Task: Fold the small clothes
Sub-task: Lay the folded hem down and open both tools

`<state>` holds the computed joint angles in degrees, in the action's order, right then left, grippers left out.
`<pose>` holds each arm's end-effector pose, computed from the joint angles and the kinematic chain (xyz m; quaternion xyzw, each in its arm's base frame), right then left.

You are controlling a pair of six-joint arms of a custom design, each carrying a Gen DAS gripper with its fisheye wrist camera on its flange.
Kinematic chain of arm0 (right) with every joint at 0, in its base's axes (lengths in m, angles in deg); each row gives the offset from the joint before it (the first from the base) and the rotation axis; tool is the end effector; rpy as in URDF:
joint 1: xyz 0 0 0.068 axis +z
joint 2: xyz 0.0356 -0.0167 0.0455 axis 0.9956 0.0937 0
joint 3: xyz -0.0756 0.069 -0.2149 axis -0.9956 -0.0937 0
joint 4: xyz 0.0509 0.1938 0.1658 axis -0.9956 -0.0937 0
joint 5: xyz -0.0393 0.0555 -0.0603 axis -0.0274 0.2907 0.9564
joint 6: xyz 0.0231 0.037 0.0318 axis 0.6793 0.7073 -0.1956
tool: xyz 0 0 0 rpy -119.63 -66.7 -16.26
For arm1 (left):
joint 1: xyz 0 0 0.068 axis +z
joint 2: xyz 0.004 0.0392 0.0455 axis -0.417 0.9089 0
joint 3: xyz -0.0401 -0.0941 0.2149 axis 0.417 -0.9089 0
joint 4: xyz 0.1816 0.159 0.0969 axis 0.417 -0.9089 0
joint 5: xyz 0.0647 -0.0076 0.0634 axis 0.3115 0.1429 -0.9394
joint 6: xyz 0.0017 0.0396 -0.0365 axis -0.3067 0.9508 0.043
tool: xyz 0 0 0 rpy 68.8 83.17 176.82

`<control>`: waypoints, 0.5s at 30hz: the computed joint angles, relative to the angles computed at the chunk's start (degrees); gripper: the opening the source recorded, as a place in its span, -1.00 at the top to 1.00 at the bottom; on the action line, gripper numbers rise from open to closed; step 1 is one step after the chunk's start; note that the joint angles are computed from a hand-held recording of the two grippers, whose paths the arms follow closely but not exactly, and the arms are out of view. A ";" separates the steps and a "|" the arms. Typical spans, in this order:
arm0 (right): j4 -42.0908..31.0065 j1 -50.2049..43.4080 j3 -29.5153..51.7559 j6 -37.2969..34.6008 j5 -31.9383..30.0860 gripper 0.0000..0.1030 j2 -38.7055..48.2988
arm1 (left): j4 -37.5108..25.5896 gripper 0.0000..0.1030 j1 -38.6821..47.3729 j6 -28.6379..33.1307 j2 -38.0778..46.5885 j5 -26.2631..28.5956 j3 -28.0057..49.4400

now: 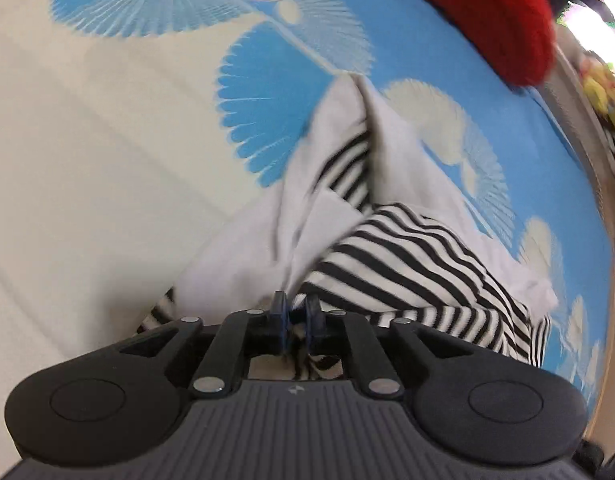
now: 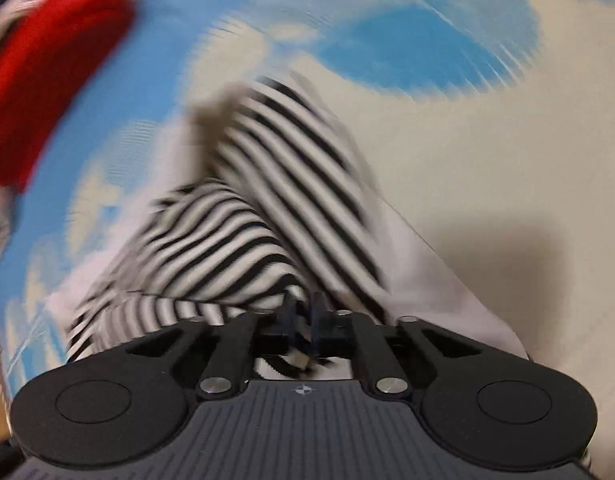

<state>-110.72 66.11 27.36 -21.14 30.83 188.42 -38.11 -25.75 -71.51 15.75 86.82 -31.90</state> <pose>0.3698 -0.1128 0.1150 0.2402 0.9505 0.1401 0.1387 0.2779 -0.0078 0.1354 -0.3603 0.9082 -0.1142 0.1798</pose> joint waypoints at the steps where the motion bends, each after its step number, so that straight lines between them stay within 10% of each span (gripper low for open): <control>1: 0.70 0.03 -0.76 0.93 0.67 0.36 -0.53 | 0.39 0.83 -0.58 0.73 -1.15 -1.29 -0.06; 10: 23.79 3.78 -18.94 -6.68 4.30 0.21 -20.28 | 8.90 0.55 -8.26 6.95 -9.91 -10.18 -3.05; 15: 11.65 3.49 -10.31 -11.67 -4.82 0.05 -11.84 | 10.20 0.55 -8.79 8.59 -5.46 -5.89 -1.56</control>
